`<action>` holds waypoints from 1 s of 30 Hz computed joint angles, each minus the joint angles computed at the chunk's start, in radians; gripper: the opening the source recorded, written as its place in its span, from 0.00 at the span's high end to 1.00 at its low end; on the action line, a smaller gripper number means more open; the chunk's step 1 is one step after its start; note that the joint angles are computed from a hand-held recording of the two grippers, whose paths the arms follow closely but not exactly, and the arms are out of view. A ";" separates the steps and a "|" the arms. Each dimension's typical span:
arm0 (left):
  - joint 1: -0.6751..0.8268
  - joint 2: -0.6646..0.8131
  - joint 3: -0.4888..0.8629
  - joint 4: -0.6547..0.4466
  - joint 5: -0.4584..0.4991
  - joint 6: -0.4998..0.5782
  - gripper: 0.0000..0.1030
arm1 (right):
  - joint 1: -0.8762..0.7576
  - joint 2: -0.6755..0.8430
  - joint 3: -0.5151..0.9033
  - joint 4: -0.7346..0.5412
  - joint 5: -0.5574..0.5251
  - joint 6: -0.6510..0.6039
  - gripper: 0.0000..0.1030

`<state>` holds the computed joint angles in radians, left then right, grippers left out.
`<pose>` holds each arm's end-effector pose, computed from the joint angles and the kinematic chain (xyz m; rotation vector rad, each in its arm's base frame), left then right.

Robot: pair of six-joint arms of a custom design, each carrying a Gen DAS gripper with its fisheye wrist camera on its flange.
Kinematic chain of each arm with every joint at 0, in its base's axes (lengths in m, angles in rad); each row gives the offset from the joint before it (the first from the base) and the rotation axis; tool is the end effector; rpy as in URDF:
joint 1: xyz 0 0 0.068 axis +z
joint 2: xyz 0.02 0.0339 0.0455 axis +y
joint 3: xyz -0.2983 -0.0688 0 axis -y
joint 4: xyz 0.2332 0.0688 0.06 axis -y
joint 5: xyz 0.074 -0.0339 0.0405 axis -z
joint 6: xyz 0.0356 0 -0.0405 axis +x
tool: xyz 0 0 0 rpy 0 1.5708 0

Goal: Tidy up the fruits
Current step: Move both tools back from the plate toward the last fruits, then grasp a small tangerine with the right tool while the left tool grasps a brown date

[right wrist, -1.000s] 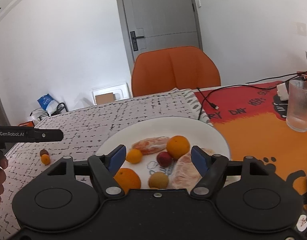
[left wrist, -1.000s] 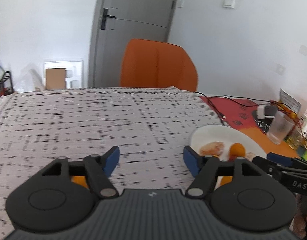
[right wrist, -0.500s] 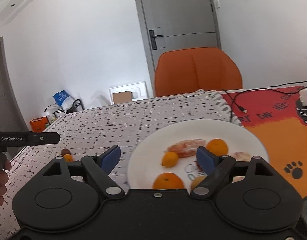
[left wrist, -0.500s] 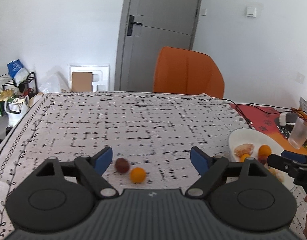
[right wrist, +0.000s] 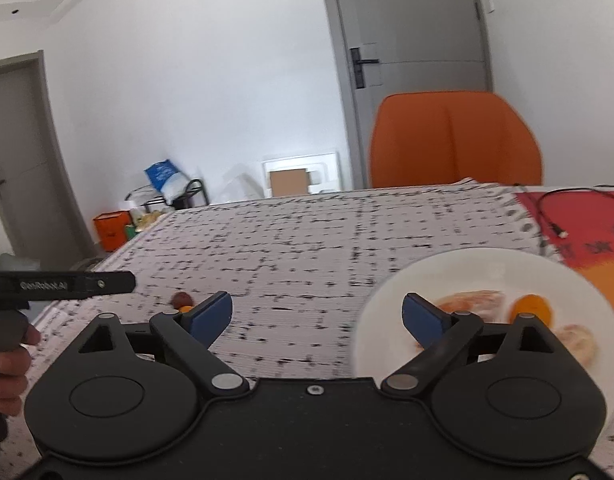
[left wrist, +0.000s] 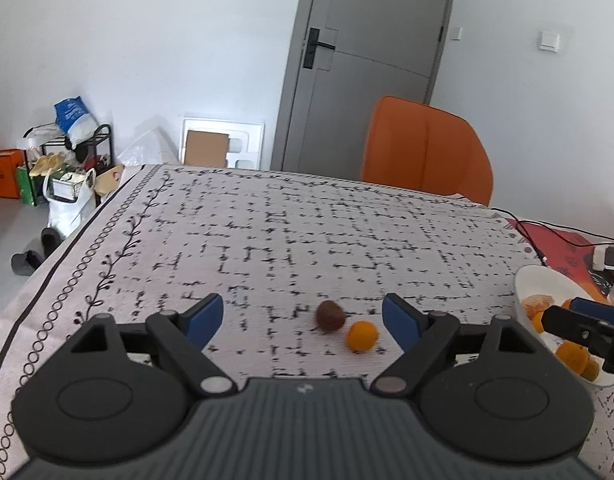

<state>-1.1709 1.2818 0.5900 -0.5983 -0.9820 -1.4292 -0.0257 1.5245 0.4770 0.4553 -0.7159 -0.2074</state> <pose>0.0969 -0.1532 0.2068 -0.4334 2.0892 0.0146 0.2589 0.0167 0.1832 -0.5848 1.9781 0.6263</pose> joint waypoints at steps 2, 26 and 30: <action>0.000 -0.009 -0.012 -0.009 -0.001 -0.010 0.15 | 0.024 0.011 0.009 -0.005 -0.004 0.007 0.10; 0.093 -0.132 -0.164 0.132 0.064 0.125 0.16 | 0.330 0.159 0.165 -0.159 0.086 -0.063 0.49; 0.117 -0.177 -0.196 0.194 0.080 0.191 0.17 | 0.348 0.178 0.186 -0.172 0.092 -0.060 0.53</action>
